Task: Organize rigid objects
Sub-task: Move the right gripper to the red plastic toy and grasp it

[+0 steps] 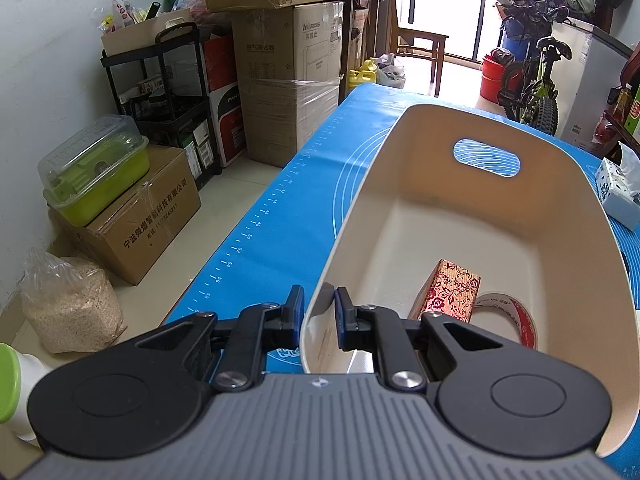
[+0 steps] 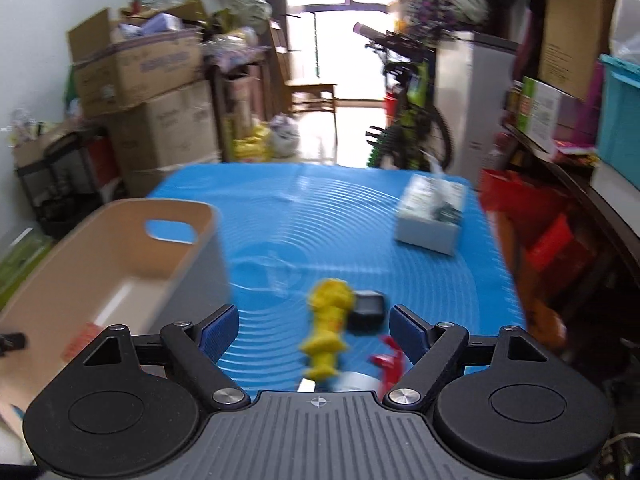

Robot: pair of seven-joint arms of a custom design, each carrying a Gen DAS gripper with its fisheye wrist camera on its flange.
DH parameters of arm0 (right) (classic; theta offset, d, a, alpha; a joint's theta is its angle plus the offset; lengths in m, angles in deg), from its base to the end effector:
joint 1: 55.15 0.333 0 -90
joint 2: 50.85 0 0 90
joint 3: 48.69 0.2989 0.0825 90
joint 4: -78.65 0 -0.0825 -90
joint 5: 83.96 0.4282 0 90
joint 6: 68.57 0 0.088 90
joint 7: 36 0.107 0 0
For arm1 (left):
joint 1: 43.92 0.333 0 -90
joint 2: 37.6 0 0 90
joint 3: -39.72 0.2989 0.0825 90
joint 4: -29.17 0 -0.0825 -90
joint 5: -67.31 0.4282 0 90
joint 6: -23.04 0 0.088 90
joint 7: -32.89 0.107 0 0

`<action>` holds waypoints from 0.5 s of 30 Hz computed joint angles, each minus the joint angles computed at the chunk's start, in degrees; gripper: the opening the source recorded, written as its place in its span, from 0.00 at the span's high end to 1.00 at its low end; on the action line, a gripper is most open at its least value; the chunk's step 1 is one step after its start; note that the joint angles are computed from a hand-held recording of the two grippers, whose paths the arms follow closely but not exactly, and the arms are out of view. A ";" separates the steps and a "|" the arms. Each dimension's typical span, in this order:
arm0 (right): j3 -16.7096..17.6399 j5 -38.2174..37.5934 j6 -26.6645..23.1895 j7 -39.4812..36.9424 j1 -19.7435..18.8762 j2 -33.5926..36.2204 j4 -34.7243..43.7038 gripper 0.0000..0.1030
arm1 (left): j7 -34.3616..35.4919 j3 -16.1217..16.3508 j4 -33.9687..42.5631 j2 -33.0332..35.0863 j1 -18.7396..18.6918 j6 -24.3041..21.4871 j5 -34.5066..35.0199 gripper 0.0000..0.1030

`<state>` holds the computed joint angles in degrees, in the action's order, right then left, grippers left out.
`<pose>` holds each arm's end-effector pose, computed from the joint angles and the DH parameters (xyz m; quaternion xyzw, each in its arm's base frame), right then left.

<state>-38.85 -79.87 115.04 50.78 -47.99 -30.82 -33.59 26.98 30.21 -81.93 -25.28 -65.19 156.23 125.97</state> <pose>0.6647 0.1870 0.3631 -0.7083 0.5553 -0.2383 0.3648 0.5737 -0.3201 0.3584 -0.7906 0.4816 -0.1924 0.3256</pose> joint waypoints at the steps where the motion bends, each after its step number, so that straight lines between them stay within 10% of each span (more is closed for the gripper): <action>1: -1.82 -0.17 -0.28 0.58 1.07 0.04 -0.06 0.18 | -0.03 0.00 0.02 0.02 -0.01 -0.01 0.00 0.82; 7: -10.90 -2.25 -2.09 5.09 6.48 0.73 -0.66 0.18 | 0.00 0.01 -0.05 -0.03 0.00 0.02 -0.05 0.82; 15: -9.41 -4.17 -5.21 3.34 3.44 1.78 -1.09 0.21 | 0.17 -0.04 -0.38 -0.36 0.10 -0.06 0.08 0.82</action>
